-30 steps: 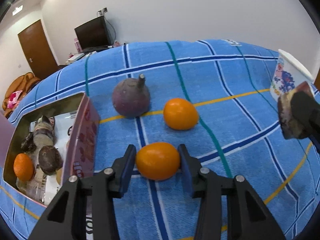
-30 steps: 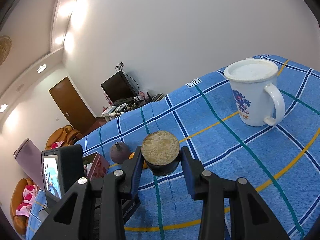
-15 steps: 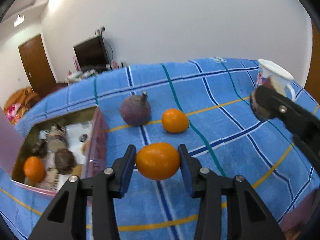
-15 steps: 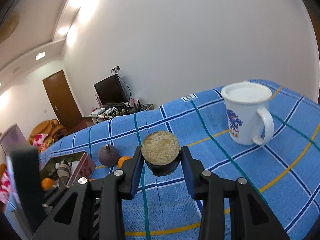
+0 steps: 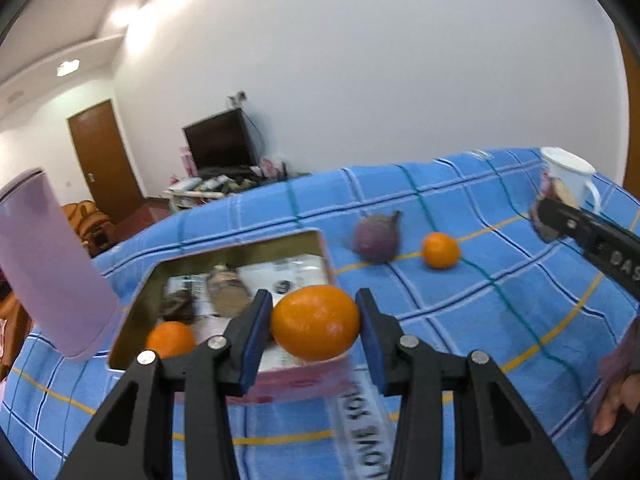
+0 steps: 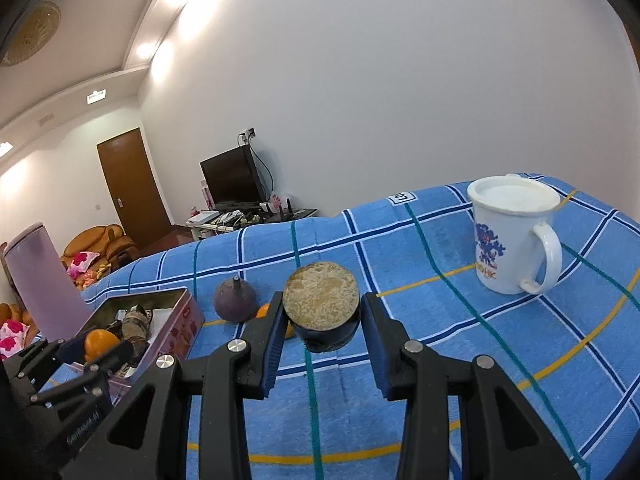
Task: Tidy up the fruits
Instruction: 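Carry the can and orange over the pink tin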
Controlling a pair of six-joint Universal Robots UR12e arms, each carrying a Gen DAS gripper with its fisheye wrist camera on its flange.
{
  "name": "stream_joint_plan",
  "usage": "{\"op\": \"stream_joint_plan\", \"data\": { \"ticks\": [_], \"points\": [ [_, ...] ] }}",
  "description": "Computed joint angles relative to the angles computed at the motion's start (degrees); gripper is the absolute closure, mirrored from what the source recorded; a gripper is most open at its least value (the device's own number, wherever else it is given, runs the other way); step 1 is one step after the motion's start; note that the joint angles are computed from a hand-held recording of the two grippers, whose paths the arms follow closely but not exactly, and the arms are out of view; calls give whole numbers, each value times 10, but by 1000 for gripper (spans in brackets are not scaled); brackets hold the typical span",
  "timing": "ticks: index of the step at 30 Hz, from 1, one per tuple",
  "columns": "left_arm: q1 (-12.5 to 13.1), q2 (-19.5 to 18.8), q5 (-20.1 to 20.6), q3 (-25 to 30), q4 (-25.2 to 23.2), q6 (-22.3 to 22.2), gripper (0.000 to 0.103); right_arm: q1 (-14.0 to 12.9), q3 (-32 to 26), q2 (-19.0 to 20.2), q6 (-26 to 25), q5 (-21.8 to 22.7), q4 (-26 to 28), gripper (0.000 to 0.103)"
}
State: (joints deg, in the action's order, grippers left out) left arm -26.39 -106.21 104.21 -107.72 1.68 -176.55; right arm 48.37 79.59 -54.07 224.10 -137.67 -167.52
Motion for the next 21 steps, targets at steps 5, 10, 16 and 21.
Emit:
{"op": "stream_joint_plan", "data": {
  "ticks": [5, 10, 16, 21],
  "points": [
    [15, -1, -20, -3, 12, -9, 58, 8, -20, 12, -13, -14, 11, 64],
    [20, -1, -8, -6, 35, -8, 58, 18, -46, 27, -40, -21, 19, 64],
    [30, 2, -13, -6, 28, -26, 58, 21, -74, 39, -53, 26, 47, 64],
    [40, 5, -18, -5, 22, -43, 58, 24, -105, 53, -59, 59, 54, 64]
  ]
}}
